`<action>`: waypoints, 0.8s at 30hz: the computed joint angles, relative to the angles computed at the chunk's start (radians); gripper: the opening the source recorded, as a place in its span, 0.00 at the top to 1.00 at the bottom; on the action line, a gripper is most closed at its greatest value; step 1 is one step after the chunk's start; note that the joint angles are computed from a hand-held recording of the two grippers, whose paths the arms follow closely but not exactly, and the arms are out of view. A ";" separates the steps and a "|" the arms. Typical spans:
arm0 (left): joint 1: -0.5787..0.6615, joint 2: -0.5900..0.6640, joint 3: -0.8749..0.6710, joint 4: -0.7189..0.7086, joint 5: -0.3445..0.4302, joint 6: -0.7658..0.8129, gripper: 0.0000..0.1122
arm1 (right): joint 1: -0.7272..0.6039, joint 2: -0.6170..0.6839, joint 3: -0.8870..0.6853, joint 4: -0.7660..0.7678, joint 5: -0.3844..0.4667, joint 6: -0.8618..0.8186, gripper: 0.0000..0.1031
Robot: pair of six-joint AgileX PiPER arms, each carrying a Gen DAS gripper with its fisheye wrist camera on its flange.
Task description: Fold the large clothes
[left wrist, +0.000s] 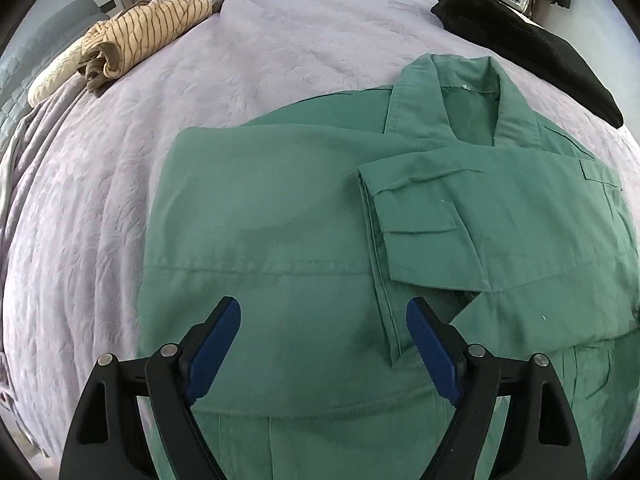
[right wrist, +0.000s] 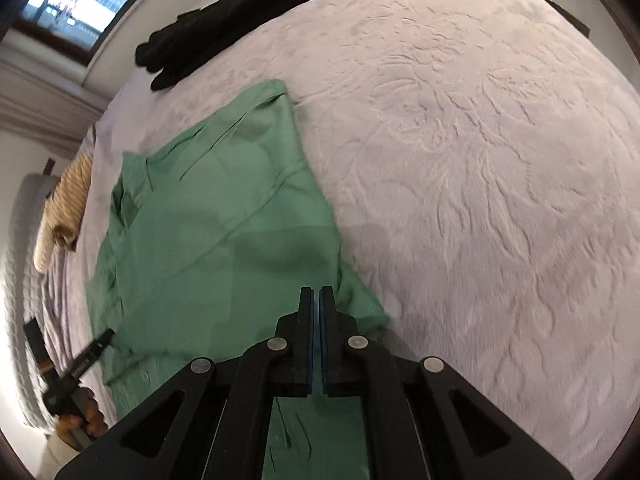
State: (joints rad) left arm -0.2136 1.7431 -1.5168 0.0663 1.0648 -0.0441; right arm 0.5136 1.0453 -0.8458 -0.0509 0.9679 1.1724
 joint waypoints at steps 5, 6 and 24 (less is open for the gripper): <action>-0.006 -0.022 0.023 0.020 0.024 -0.027 0.23 | 0.034 0.014 -0.015 0.001 0.014 0.026 0.97; -0.003 -0.027 0.028 0.025 0.027 -0.029 0.23 | 0.038 0.022 -0.023 0.000 0.015 0.026 0.97; -0.011 -0.101 0.102 0.059 0.052 -0.103 0.08 | 0.063 0.085 -0.123 -0.007 0.045 -0.040 0.90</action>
State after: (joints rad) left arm -0.2243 1.6419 -1.4151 0.1248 1.1172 -0.1475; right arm 0.5768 1.1308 -0.9690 -0.0579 1.0124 1.1326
